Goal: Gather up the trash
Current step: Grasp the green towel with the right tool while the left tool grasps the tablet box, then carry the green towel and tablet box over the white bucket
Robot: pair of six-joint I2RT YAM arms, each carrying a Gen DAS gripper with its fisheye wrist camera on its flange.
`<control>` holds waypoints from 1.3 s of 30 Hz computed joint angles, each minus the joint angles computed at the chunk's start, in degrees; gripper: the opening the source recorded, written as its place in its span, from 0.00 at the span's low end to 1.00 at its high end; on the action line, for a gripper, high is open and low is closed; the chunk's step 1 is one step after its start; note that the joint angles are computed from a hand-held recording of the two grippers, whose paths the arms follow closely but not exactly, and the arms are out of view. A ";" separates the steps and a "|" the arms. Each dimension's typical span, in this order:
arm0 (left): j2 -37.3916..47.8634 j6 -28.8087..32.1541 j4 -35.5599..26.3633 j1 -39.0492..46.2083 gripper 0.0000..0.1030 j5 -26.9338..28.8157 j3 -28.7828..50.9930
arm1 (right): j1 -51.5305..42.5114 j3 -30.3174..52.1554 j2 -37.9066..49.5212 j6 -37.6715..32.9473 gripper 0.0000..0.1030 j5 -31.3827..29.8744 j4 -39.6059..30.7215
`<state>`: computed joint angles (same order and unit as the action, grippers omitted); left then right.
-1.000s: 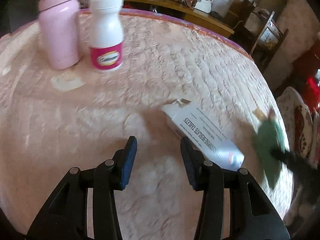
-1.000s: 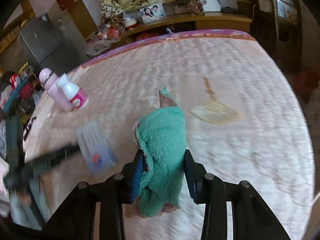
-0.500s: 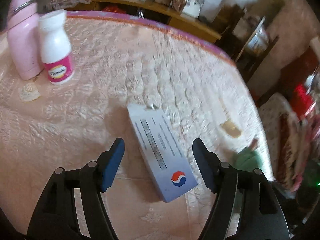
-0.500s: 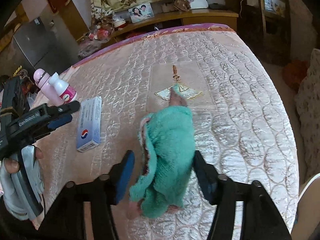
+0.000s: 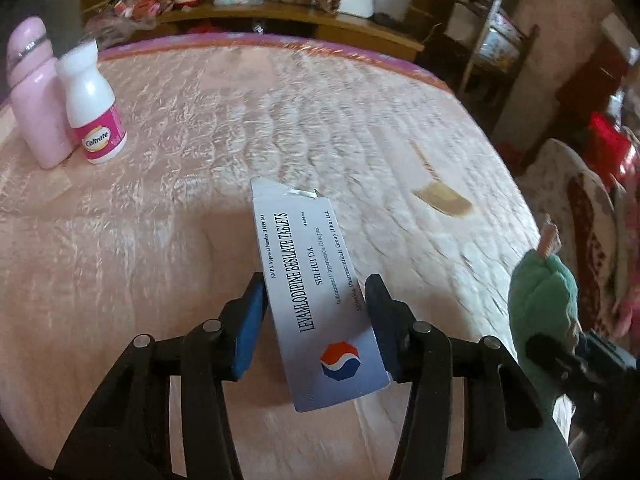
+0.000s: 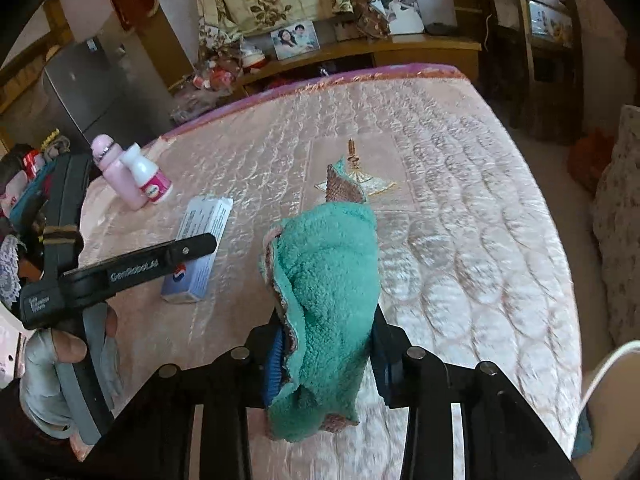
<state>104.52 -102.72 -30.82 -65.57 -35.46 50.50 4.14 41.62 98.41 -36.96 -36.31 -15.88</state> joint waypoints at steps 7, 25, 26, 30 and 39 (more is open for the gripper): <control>5.69 -2.38 -7.87 -7.18 0.46 -2.15 12.78 | -10.36 -1.82 -5.12 -9.99 0.34 -2.67 -9.44; 25.20 10.08 -20.69 -10.32 0.46 -5.16 49.71 | -35.82 8.84 0.11 -28.98 0.34 -4.83 -27.07; 26.36 11.11 -21.08 -10.17 0.46 -5.16 51.82 | -36.90 9.81 0.92 -29.70 0.34 -4.78 -27.72; 30.73 14.91 -21.93 -9.60 0.46 -4.62 59.46 | -40.58 13.94 4.31 -31.01 0.34 -4.40 -29.43; 43.60 23.84 -27.06 -8.07 0.46 -2.62 82.13 | -45.82 23.03 11.92 -29.64 0.34 -3.62 -30.52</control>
